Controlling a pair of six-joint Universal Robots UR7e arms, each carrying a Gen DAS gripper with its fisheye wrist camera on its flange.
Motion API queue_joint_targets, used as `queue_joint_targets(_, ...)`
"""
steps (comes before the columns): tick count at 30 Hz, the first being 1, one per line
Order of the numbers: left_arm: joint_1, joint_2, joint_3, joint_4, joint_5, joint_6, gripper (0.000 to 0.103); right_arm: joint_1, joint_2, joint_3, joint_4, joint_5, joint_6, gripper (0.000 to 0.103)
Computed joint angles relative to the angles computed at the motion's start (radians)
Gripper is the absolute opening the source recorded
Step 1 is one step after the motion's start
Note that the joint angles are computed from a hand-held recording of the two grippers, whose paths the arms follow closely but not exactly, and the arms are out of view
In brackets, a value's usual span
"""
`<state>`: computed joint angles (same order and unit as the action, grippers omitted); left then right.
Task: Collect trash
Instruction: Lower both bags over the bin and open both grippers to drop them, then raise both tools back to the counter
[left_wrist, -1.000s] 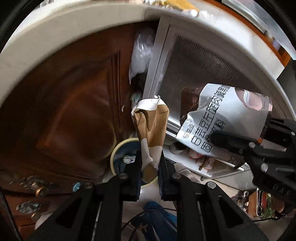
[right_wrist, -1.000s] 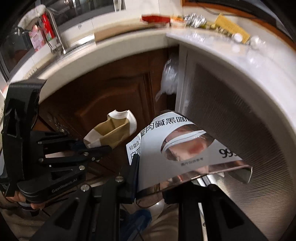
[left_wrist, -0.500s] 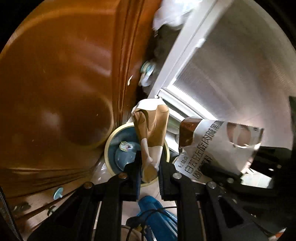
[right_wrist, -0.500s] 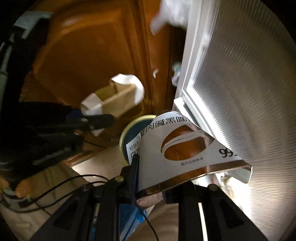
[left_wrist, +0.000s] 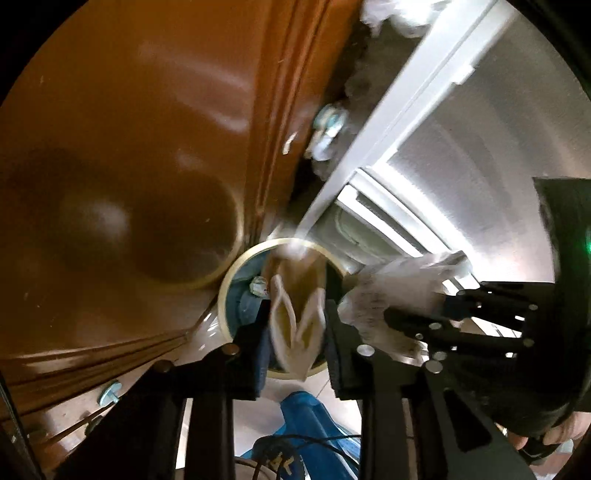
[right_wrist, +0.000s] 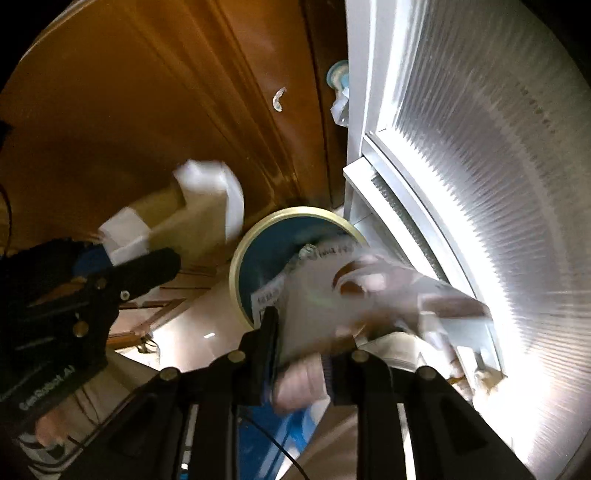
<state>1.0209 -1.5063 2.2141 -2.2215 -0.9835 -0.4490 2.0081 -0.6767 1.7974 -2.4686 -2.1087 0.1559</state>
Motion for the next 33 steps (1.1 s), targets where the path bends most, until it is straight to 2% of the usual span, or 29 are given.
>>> queue_joint_targets(3,0.009,0.005,-0.004,0.015,0.01,-0.019,0.032,-0.011,-0.003,0.002,-0.019,0.032,0.001,0.039)
queue_joint_targets(4,0.007,0.004,-0.002,0.015,0.018,-0.02,0.035,-0.009,-0.004,0.003,-0.019,0.026,0.009,0.039)
queue_joint_targets(6,0.007,-0.003,0.003,0.014,0.022,-0.018,0.056,-0.007,-0.007,0.008,-0.033,0.025,0.007,0.039)
queue_joint_targets(7,0.005,-0.006,0.005,0.012,0.029,-0.018,0.058,-0.007,-0.009,0.009,-0.034,0.019,0.006,0.039)
queue_joint_targets(9,0.002,-0.011,0.007,0.021,0.039,-0.023,0.07,-0.008,-0.017,0.016,-0.041,0.009,0.012,0.039)
queue_joint_targets(13,0.011,-0.003,0.004,0.014,0.034,-0.019,0.077,-0.018,-0.049,0.037,-0.065,0.023,0.032,0.039)
queue_joint_targets(14,0.012,-0.002,0.003,0.02,0.035,-0.021,0.082,-0.016,-0.058,0.045,-0.075,0.021,0.034,0.039)
queue_joint_targets(19,0.015,0.012,0.002,0.001,0.032,-0.015,0.084,0.024,-0.102,0.072,-0.078,0.002,0.037,0.039)
queue_joint_targets(23,-0.012,-0.006,0.013,0.006,0.038,-0.016,0.092,0.074,-0.128,0.077,-0.064,-0.037,0.044,0.039)
queue_joint_targets(26,-0.048,-0.02,0.022,0.024,0.049,-0.017,0.092,0.112,-0.154,0.079,-0.05,-0.061,0.055,0.039)
queue_joint_targets(33,-0.187,-0.098,0.037,0.056,0.063,0.003,0.092,0.207,-0.233,0.087,-0.058,-0.133,0.052,0.039)
